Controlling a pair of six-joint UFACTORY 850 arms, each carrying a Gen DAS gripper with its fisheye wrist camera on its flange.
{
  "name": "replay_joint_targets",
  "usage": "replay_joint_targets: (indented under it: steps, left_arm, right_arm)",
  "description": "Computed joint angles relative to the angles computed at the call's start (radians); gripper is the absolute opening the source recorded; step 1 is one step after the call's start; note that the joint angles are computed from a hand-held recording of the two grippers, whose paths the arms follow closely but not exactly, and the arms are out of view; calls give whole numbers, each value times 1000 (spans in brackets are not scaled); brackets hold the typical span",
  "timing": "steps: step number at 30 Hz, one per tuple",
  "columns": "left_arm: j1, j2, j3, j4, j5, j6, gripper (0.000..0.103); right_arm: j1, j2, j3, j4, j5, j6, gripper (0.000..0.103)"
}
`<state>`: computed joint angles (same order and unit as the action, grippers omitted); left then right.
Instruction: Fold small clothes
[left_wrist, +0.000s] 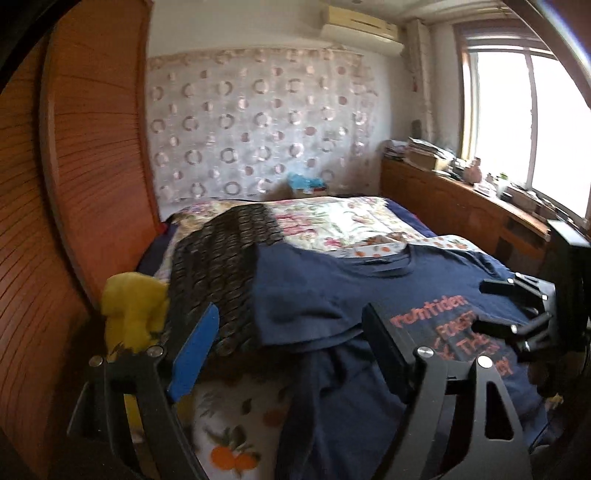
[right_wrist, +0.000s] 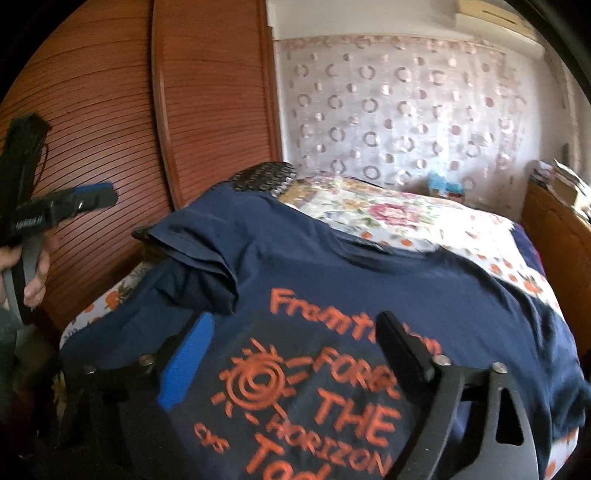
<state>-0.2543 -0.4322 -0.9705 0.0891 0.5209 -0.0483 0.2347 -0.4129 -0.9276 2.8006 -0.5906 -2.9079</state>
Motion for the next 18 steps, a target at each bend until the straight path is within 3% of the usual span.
replay_joint_targets:
  steps: [10, 12, 18]
  left_arm:
    - [27, 21, 94, -67, 58, 18, 80]
    - [30, 21, 103, -65, 58, 11, 80]
    - [42, 35, 125, -61, 53, 2, 80]
  right_arm:
    - [44, -179, -299, -398, 89, 282, 72]
    - [56, -225, -365, -503, 90, 372, 64]
    - [97, -327, -516, -693, 101, 519, 63]
